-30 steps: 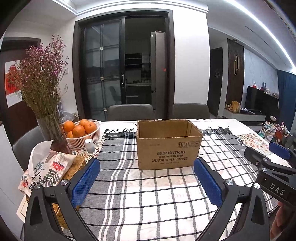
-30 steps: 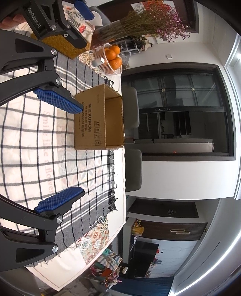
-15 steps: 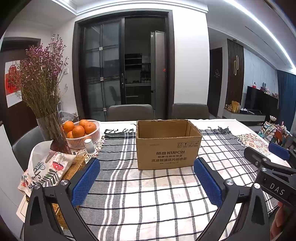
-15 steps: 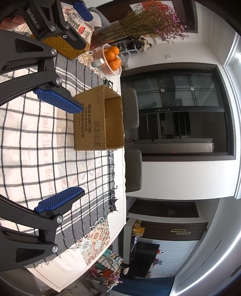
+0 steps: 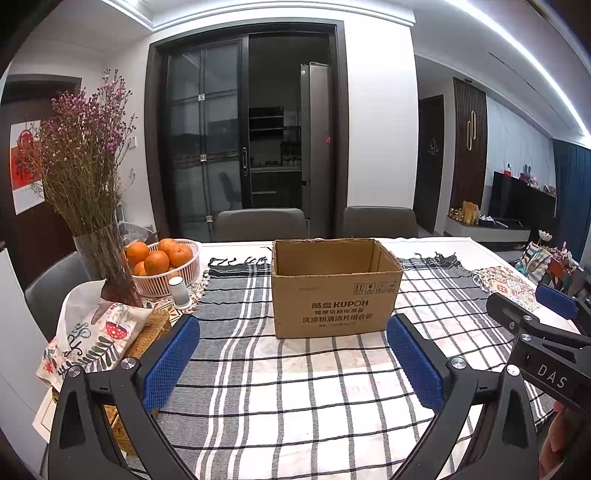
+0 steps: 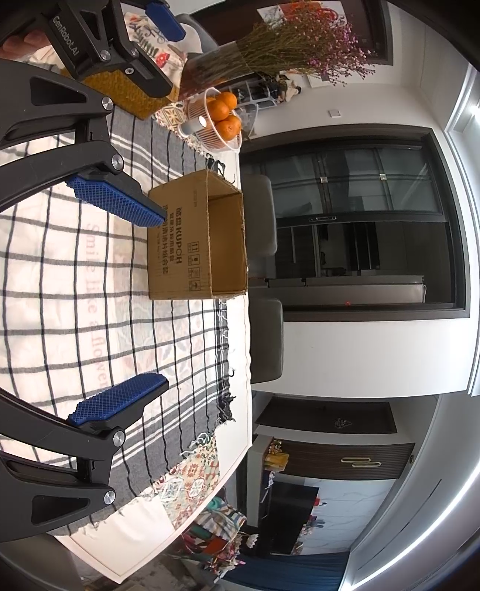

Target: Organize rigid objects

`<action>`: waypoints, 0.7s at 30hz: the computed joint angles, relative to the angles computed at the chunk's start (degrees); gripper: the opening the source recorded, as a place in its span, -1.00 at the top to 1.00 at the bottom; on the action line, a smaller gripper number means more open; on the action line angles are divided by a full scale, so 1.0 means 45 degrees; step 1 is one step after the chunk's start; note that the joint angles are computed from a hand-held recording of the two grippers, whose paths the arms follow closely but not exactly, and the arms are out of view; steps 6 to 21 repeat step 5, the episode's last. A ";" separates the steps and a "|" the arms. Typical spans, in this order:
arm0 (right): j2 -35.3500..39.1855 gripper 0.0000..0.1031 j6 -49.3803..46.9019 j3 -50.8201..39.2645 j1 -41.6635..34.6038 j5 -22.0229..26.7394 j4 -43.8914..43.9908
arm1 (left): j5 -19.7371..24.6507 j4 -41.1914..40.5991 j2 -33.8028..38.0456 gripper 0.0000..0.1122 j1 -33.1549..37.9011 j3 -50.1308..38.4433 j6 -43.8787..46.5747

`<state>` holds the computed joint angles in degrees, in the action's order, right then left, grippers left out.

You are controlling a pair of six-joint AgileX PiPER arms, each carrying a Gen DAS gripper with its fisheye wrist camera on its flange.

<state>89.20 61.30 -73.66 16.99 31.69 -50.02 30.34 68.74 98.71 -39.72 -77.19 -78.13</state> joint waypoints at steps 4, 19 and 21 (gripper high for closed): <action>-0.0006 -0.60 -0.0016 0.0036 -0.0049 -0.0071 0.0030 | 0.0004 -0.0013 -0.0013 -0.84 -0.0002 0.0011 0.0006; -0.0015 -0.60 -0.0005 0.0046 -0.0044 -0.0062 0.0023 | 0.0004 0.0009 -0.0013 -0.84 -0.0001 0.0014 -0.0005; -0.0015 -0.60 -0.0005 0.0046 -0.0044 -0.0062 0.0023 | 0.0004 0.0009 -0.0013 -0.84 -0.0001 0.0014 -0.0005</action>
